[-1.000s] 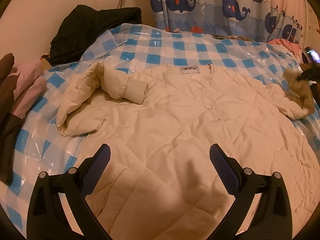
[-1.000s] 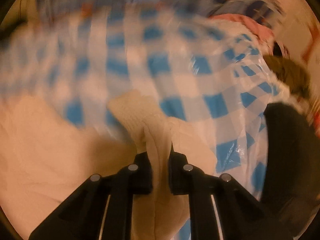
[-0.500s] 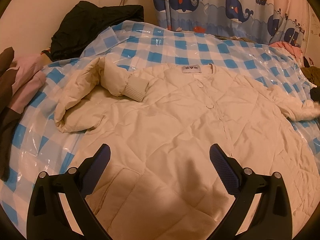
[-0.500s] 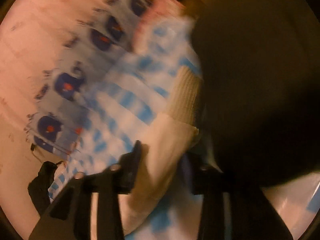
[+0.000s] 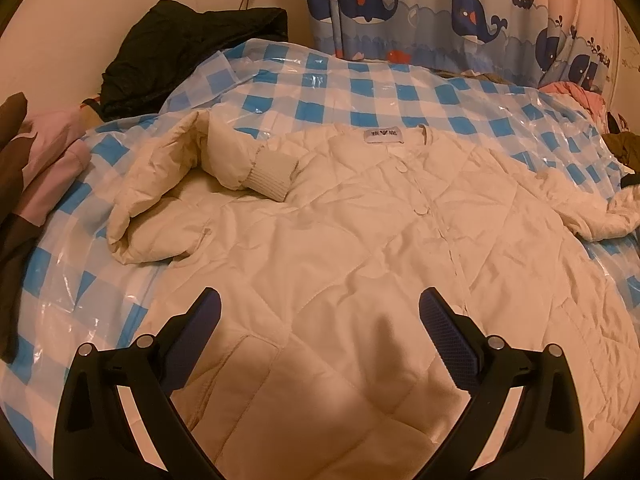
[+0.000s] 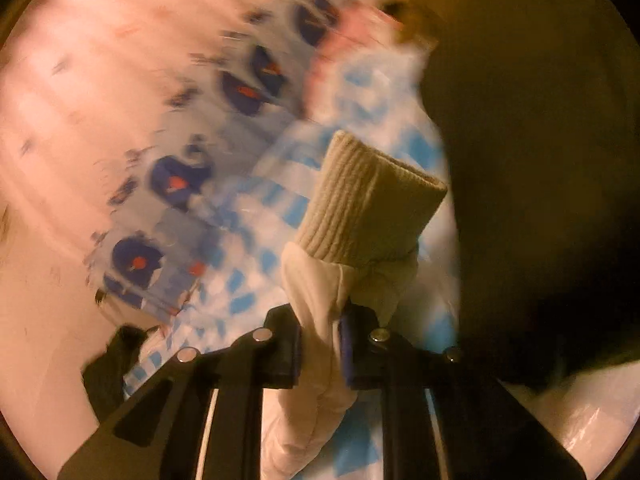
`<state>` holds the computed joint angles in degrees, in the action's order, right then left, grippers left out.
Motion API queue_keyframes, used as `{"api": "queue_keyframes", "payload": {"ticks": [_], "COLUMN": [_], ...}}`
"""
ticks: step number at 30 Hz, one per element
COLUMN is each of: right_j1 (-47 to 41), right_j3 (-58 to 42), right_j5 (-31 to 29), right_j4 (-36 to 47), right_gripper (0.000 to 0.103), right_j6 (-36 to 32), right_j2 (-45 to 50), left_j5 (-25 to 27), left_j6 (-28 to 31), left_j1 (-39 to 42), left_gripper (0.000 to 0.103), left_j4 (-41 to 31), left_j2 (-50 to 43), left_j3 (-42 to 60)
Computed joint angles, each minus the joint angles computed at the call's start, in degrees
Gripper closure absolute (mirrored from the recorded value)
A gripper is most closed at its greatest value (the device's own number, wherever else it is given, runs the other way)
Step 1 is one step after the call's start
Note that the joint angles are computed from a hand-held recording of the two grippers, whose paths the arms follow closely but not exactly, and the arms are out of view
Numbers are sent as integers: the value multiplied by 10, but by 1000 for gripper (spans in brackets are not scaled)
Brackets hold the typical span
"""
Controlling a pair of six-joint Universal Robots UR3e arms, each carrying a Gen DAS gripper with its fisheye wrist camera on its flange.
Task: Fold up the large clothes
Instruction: 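Grasp the ribbed sleeve cuff of the cream jacket with the right gripper, then grasp the other sleeve cuff with the left gripper while the right gripper holds its cuff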
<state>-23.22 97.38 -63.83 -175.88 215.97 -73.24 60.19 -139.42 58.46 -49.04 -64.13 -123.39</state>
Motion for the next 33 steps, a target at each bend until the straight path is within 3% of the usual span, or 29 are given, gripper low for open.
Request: {"api": "queue_keyframes", "payload": {"ticks": [4,7,9,11,13,15,16,18,20,21,22,24,25,28,31,33], "right_j1": [-41,-44,-47,-65,-64,-52,-48,18,113,170,223,291,327,370,377,358], "right_j3": [42,74,79,153,271,360,379,367,316,278,241,172,125,51,55,106], "right_j5": [15,17,40,41,-19,-41,-25,1,3,3,-4,5,8,25,29,51], "right_j4": [67,60,107,65,-24,-112,-124,-93,-58,-52,-52,-61,-54,12,15,-34], "right_gripper": [88,88,86,53,36,33,33,32,23,22,22,22,22,22,22,22], "right_j6": [29,15,7,30,92,142,137,81,28,9,1,0,-3,-53,-61,-34], "right_j2": [-17,-25,-34,-86,-180,-244,-265,-289,-262,-224,-181,-93,-41,20,35,30], "left_j5": [1,-4,-11,-32,-68,-63,-54,-12,35,39,21,10,30,72,136,175], "left_j6": [0,-1,-1,-2,-1,-29,-13,32,163,242,343,444,465,509,518,506], "left_j1": [1,12,32,60,91,91,77,29,-35,-52,-57,-68,-83,-115,-150,-170], "left_gripper": [7,7,7,7,7,7,7,7,7,7,7,7,7,7,7,7], "left_j4": [2,5,9,-3,-71,-60,-20,132,372,468,516,485,411,177,112,51], "left_j2": [-1,-6,-21,-45,-94,-135,-148,-161,-191,-215,-235,-271,-284,-346,-440,-498], "left_j3": [1,7,26,60,129,170,175,139,61,30,13,51,103,283,412,504]}}
